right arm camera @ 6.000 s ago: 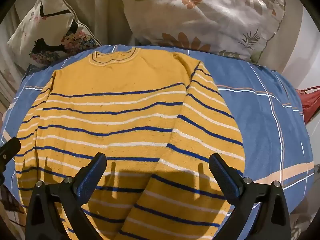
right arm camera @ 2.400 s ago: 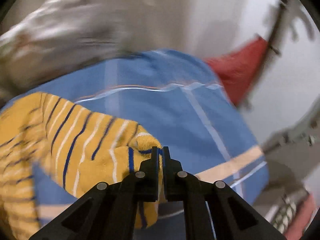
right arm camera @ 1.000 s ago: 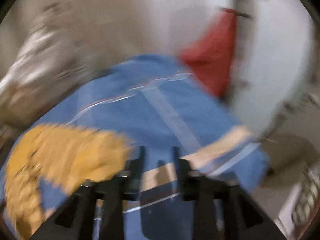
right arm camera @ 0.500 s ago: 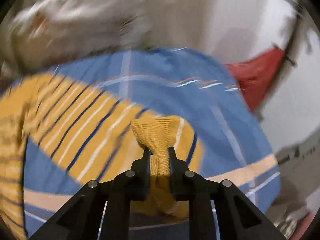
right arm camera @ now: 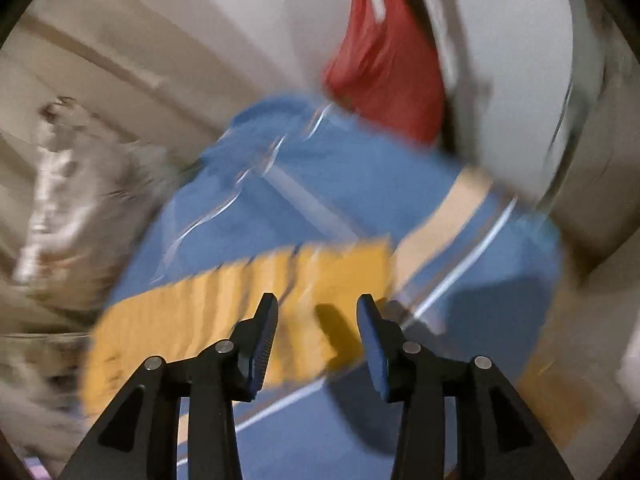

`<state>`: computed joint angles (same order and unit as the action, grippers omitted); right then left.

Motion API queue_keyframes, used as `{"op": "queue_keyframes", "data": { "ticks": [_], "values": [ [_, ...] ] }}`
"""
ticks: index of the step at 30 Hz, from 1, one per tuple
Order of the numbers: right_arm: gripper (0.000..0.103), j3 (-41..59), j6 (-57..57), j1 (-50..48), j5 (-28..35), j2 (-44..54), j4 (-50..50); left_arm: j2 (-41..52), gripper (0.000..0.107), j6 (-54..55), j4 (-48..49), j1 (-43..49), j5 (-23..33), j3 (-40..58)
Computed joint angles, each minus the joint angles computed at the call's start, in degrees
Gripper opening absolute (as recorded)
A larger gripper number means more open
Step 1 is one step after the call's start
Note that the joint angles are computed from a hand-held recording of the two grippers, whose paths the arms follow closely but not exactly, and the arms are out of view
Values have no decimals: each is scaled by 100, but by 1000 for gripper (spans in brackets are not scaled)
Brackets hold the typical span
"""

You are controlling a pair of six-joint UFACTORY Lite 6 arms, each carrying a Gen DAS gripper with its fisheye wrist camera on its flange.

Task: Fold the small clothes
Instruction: 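Fold the held sleeve across the sweater body and open the right tool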

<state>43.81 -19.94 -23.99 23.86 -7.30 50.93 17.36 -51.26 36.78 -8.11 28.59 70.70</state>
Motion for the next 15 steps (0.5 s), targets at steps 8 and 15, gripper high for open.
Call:
{"op": "queue_keyframes", "data": {
  "ticks": [8, 15],
  "values": [
    [47, -858, -1854, 466, 124, 251, 3007, 42, 100, -105, 98, -166, 103, 77],
    [24, 390, -817, 793, -684, 1329, 2078, -111, 100, -280, 238, -24, 171, -71]
  ]
}}
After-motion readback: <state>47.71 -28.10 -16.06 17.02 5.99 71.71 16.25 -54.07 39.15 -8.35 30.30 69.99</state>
